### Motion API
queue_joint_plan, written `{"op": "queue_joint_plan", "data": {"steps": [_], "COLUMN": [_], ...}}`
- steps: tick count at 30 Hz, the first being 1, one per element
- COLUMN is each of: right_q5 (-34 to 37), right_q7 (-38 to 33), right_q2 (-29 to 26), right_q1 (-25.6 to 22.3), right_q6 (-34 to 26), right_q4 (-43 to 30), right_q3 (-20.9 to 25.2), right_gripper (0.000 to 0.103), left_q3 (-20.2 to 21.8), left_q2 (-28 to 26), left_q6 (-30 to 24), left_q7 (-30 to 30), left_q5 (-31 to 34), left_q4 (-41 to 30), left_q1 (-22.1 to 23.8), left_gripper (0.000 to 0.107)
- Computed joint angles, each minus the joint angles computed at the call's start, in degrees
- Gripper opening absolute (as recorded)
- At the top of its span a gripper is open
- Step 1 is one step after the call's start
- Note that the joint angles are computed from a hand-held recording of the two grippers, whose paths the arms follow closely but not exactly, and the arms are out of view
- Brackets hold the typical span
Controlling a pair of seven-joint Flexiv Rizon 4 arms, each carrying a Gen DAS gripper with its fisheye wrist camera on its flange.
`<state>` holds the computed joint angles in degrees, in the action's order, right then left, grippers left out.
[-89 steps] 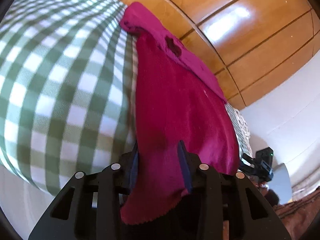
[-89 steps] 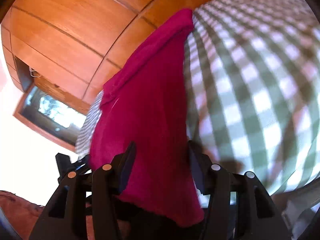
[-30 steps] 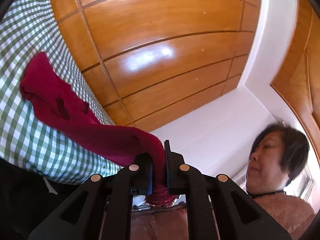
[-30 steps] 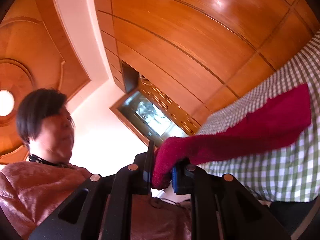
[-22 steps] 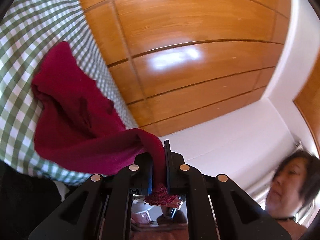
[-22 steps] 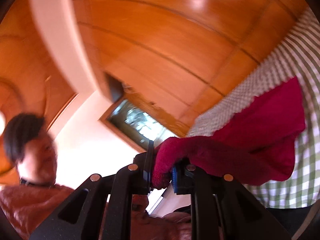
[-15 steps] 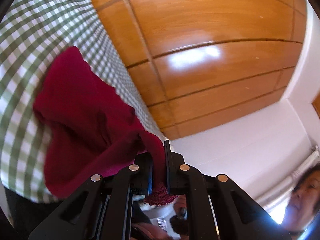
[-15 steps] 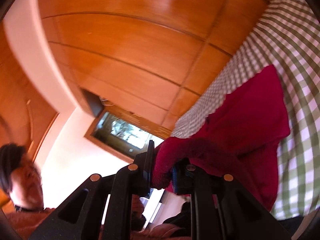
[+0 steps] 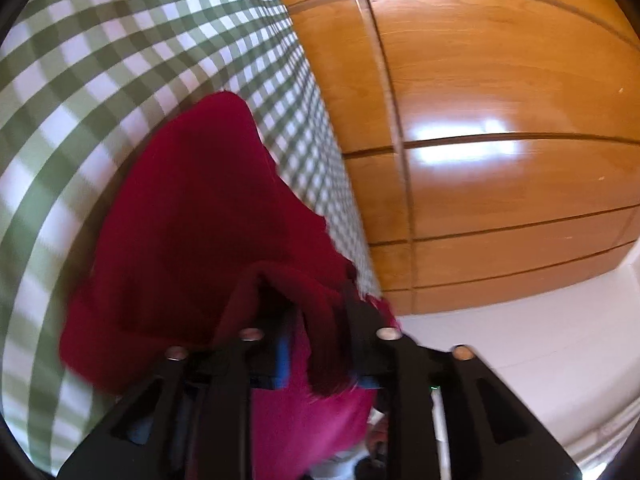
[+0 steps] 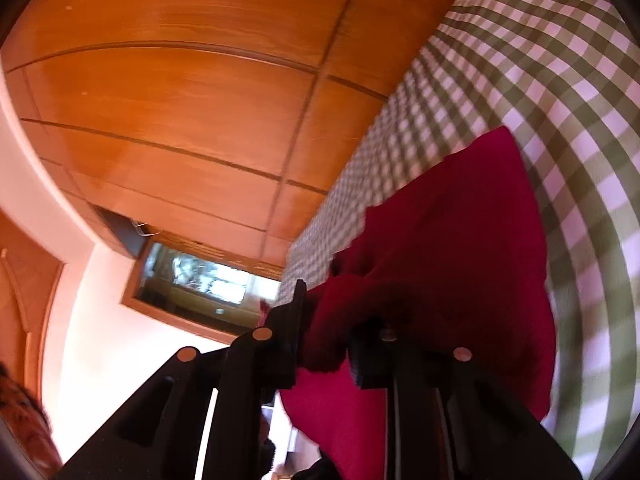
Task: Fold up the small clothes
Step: 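Fold the hem over toward the collar with both grippers and lower it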
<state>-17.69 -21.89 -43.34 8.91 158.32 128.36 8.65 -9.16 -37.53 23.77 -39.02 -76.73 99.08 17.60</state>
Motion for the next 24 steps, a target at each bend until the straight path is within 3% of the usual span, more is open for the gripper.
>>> {"op": "queue_joint_plan", "data": {"steps": [2,4,8,10,11,14,16,18,19,21,23,24], "right_q5": [3.68,7.97,20.45,27.3,28.49,35.34,48.14,52.7,49.56,47.91,45.69,44.68], "right_q7": [0.07,-0.14,-5.36,-10.9,-11.59,-20.5,-34.3,-38.85,-35.65,-34.08,-32.78,-31.85], "right_q2": [-0.59,-1.45,1.66,5.02,6.06,11.71,14.96,14.68,14.33,13.87,12.64,11.9], "right_q1": [1.02,1.98,7.73,12.98,16.53,28.53,36.53,41.48,42.38,44.56,48.82,52.53], "right_q6": [-1.74,-1.91,-4.57,-8.88,-11.03,-24.61,-39.3,-45.89,-46.87,-49.89,-53.4,-55.18], "right_q4": [-0.93,-1.89,-0.04,1.32,1.82,3.11,-0.87,-3.39,-2.73,-3.12,-3.44,-3.0], "right_q3": [-0.39,-0.64,-2.65,-5.13,-8.56,-18.41,-24.5,-30.15,-31.93,-34.98,-40.2,-44.37], "right_gripper": [0.04,0.045,0.049,0.055,0.055,0.055,0.055,0.054,0.054,0.048,0.022,0.018], "left_q3": [-0.45,-1.19,-0.33,1.42,2.48,2.98,2.51,1.46,1.08,0.51,-0.13,-0.5], "left_q2": [0.28,2.29,5.83,6.73,6.98,6.24,5.41,4.95,4.82,4.08,3.35,3.03], "left_q6": [2.81,7.3,15.64,19.93,23.59,34.14,36.07,38.17,39.34,43.13,44.83,44.58], "left_q7": [2.04,7.75,19.13,21.75,23.22,26.62,25.83,26.44,27.32,28.23,27.46,26.47], "left_q5": [-1.62,-7.65,-18.56,-16.94,-13.98,-10.23,-7.81,-7.32,-7.06,-6.35,-5.18,-4.5], "left_q4": [0.14,2.37,5.79,6.41,6.68,6.66,6.67,6.37,6.33,5.68,5.2,4.88], "left_q1": [-1.22,-2.4,-6.1,-8.65,-10.5,-14.25,-14.03,-13.83,-13.92,-14.84,-14.73,-14.21], "left_gripper": [0.056,0.069,0.074,0.074,0.074,0.074,0.074,0.074,0.071,0.053,0.03,0.02]}}
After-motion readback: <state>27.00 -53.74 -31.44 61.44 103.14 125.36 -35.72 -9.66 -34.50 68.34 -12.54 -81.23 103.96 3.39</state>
